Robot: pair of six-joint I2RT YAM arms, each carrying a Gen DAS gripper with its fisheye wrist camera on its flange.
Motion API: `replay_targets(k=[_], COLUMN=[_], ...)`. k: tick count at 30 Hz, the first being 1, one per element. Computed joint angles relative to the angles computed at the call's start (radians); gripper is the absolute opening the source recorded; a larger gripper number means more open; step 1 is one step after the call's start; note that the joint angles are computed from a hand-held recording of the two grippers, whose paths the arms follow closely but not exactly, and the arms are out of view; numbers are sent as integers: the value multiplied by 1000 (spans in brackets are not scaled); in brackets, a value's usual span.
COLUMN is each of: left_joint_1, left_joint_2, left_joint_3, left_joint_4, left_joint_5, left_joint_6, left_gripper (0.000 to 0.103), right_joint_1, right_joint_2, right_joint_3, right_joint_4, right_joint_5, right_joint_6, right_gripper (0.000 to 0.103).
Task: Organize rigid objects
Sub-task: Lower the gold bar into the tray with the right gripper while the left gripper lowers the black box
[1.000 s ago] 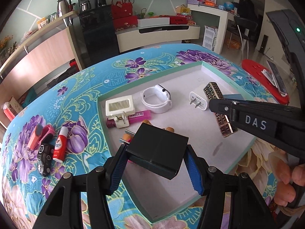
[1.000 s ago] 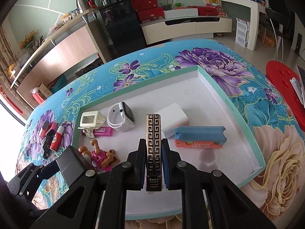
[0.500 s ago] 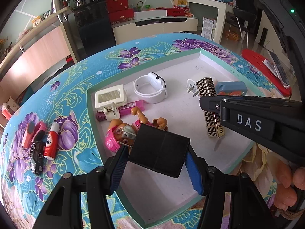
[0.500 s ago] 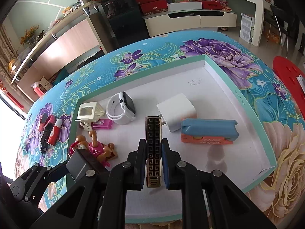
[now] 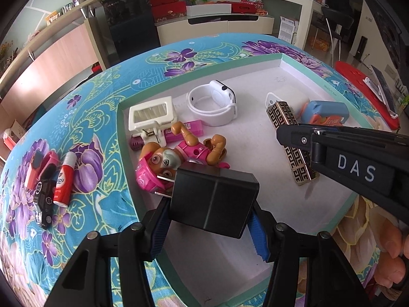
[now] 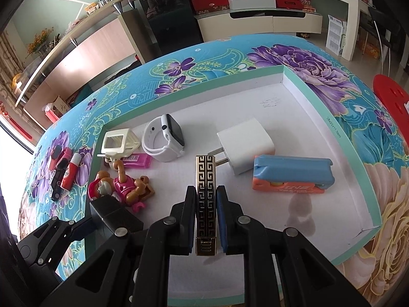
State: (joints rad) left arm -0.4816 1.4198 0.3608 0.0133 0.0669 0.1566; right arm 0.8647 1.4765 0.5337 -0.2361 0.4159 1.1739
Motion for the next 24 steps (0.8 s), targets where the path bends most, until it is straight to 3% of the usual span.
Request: replay_targets(k=[13, 17, 24], left_joint_1=[11, 11, 29], left_joint_2=[-9, -58, -181], left_joint_3=[21, 15, 13], left_joint_4=[-37, -60, -130], left_joint_5=[1, -5, 25], left_joint_6=[-6, 2, 35], left_gripper=[62, 72, 72], right_joint_1=[9, 32, 75], right_joint_2=[-22, -61, -148], right_joint_3=[7, 18, 27], right_joint_4=[-19, -69, -164], right_joint_5=[5, 44, 131], right_joint_6=[3, 19, 68], right_gripper=[20, 27, 29])
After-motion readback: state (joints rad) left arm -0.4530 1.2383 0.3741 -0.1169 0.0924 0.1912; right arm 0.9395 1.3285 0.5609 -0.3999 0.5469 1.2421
